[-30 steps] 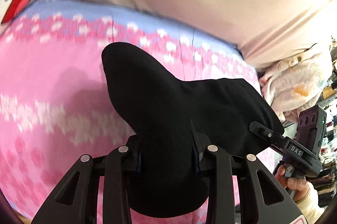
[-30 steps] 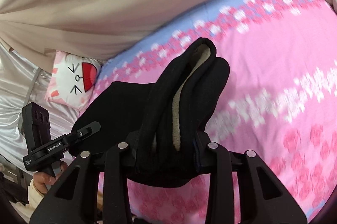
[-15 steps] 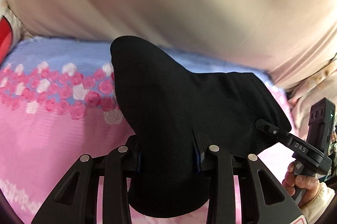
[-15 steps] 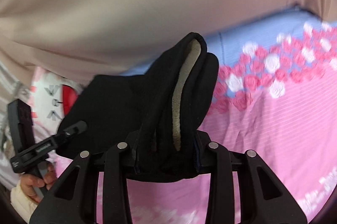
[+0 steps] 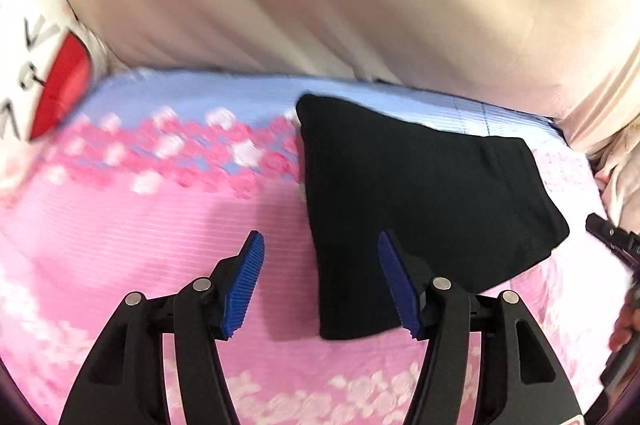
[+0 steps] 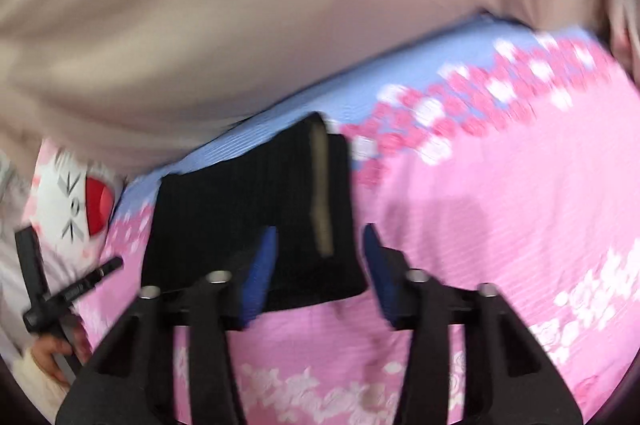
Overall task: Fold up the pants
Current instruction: 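Open both tools and release the folded trousers onto the sheet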
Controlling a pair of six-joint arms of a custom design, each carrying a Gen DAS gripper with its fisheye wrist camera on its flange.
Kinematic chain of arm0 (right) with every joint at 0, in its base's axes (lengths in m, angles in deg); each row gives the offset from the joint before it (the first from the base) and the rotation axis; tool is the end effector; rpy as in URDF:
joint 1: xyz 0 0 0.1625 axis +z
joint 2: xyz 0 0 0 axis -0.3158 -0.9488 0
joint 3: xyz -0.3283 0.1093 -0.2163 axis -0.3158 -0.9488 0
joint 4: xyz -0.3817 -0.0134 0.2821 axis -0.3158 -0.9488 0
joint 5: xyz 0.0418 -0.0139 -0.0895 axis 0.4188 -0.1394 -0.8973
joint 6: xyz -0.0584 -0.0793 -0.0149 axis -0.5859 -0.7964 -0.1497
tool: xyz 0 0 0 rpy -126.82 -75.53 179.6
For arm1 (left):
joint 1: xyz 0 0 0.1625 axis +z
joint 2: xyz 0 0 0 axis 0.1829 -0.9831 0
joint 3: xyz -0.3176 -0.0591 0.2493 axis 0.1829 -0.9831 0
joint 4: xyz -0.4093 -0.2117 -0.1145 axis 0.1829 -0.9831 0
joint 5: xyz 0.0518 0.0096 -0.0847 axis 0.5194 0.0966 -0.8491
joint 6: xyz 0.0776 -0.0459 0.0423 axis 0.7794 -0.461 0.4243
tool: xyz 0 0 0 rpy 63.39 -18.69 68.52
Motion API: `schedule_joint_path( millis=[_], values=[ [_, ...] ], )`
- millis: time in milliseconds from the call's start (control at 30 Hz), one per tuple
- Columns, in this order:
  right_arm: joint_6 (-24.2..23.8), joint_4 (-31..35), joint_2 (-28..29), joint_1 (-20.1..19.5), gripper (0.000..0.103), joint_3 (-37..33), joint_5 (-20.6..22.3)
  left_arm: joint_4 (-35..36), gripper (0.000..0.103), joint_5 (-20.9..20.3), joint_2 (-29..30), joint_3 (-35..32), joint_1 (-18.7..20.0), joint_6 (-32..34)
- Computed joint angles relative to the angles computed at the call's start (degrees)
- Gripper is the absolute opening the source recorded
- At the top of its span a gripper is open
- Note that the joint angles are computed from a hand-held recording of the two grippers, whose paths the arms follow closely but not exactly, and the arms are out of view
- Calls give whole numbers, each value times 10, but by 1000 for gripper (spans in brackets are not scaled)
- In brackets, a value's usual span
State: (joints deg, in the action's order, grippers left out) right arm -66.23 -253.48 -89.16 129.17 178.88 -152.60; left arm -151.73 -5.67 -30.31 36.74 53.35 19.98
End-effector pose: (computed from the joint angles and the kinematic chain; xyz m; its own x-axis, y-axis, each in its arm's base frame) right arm 0.2834 -0.5625 0.1730 -0.8934 0.3210 0.3144 -0.0760 0.5817 -0.8098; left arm -0.1442 -0.7134 0.3388 -0.6660 0.4691 -0.5800 0.6781 0.7048 -0.2085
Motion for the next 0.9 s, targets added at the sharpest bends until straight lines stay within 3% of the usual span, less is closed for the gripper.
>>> schedule_joint_path(
  millis=[133, 200, 267, 333, 400, 467, 533, 700, 767, 900],
  values=[
    [-18, 88, 42, -18, 20, -53, -4, 17, 58, 14, 2, 22, -19, 1],
    [7, 110, 48, -38, 15, -53, -10, 28, 58, 41, 21, 28, -19, 0],
    [32, 101, 42, -53, 4, -43, 13, 40, 58, 68, 41, 26, -13, -11],
    [50, 99, 28, -50, 6, -37, 30, 49, 59, 80, 52, 21, -6, -22],
    [23, 70, 29, -36, 10, -36, 20, 43, 59, 70, 53, 18, -1, -22],
    [21, 107, 37, -36, 8, -44, -10, 47, 61, 67, 53, 14, 1, -23],
    [37, 130, 36, -43, 8, -40, -11, 56, 61, 70, 52, 13, 0, -27],
    [40, 61, 18, -6, 12, -14, -16, 53, 63, 114, 27, 33, -23, -15],
    [50, 61, 6, 8, 13, 6, -19, 54, 70, 121, 10, 46, -32, -19],
    [74, 96, -14, 29, 14, 43, -31, 75, 71, 135, -20, 64, -46, -53]
  ],
)
